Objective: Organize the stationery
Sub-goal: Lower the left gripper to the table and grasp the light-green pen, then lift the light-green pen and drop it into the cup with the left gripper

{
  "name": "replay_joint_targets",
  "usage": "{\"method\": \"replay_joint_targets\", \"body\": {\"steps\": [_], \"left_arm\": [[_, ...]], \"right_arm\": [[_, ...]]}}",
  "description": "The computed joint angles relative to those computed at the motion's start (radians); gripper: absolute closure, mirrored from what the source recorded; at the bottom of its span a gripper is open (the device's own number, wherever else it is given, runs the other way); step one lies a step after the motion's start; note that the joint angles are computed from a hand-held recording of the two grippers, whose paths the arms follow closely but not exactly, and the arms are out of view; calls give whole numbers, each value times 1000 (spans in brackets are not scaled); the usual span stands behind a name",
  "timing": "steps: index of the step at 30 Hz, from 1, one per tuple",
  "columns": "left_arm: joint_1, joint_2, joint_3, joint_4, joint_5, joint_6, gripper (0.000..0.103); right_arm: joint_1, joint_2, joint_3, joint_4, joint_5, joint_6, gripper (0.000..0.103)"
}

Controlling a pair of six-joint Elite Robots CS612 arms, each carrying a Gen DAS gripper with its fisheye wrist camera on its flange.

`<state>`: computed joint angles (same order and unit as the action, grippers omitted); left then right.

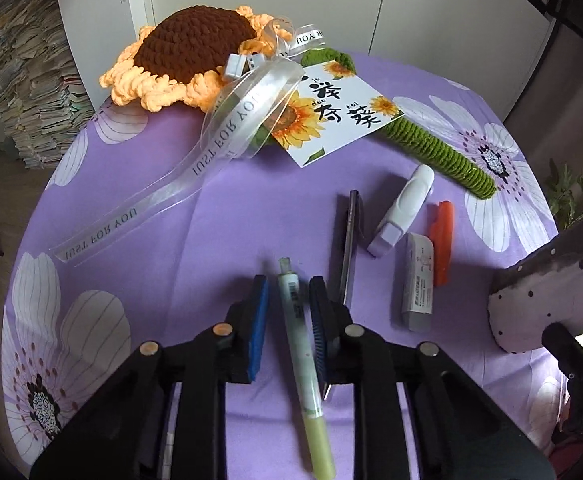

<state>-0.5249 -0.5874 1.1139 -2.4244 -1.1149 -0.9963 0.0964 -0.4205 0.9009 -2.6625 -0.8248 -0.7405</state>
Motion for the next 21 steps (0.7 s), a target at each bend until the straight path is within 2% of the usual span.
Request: {"method": "replay_joint_targets", "body": {"steps": [2,4,6,11,17,21], "left_arm": [[-3,1,-4,9,11,6,85],[-5,0,-4,20,19,16,92],[-4,-6,9,-3,8,18,95],[3,-44,87,-164,-37,18,95],[-19,-103,171,-316,18,57,95],[-42,-119,185,-412,73,123,95]], "right_arm": [[0,0,-1,0,0,0,32],[0,0,-1,1,0,0,32],[0,0,0,0,-1,1,32],[0,0,0,-2,-1,1,32],[0,0,0,-1,-1,1,32],[0,0,0,-3,-2,2,32]]}}
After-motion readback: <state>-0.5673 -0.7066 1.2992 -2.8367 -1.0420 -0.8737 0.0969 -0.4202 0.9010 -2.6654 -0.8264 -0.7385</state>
